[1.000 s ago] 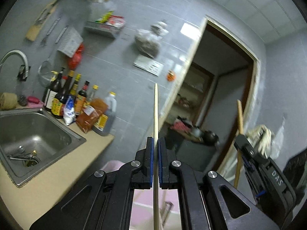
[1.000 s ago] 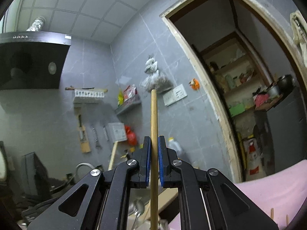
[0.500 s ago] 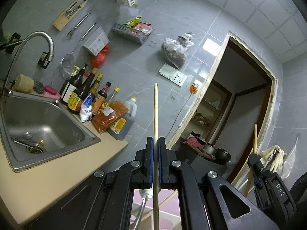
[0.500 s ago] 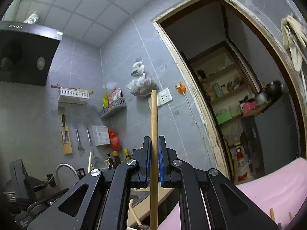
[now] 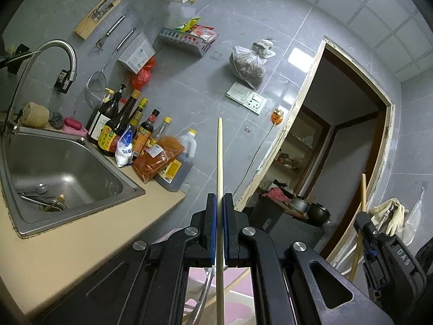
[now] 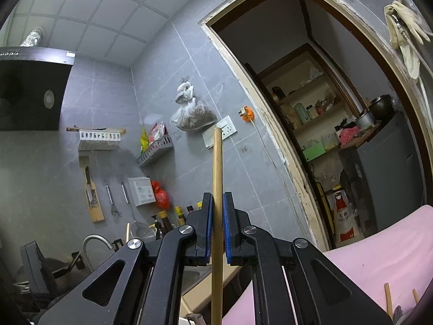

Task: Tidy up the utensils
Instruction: 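Lift and carry the chopstick in the left tool while the right tool carries its chopstick to the holder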

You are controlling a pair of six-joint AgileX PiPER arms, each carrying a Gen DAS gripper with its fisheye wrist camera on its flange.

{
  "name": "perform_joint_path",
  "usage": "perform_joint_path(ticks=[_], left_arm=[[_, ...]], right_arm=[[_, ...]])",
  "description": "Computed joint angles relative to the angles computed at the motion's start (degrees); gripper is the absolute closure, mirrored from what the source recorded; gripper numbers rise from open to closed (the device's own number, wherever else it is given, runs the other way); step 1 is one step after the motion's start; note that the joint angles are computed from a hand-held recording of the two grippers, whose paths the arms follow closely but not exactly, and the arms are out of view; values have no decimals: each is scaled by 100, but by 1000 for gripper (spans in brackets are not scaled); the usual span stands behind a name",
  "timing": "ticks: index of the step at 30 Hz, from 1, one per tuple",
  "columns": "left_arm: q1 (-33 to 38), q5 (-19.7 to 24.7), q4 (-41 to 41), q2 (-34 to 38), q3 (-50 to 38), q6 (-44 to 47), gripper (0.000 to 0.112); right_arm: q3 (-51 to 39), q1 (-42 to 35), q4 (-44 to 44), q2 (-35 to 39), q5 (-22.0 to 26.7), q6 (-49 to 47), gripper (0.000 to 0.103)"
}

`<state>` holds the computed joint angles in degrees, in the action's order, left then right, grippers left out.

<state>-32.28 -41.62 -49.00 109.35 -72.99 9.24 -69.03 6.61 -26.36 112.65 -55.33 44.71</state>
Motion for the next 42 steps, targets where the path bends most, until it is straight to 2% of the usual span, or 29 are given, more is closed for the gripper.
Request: perform_joint_path(ticks=[7,15,29,33,38,42], left_arm=[[10,26,-24,-34,28,-27,110],[5,56,28,-47,60,-37,110],[74,191,241,45,1,-315,110],[75,179,267,63,-1,-345,110],[45,152,167,90,6,-148,110],[-67,-7,-21,124,105,278,110]], right_arm=[[-19,31,129,-219,150,-28,98],[-337,175,308,-52,477,-311,98],[-391,105,278,197,148,-196,98],[-460,125,139,301,200,-203,98],[-388,104,39,302,130,-191,98],[-303,142,-69,274,282,-314,98]])
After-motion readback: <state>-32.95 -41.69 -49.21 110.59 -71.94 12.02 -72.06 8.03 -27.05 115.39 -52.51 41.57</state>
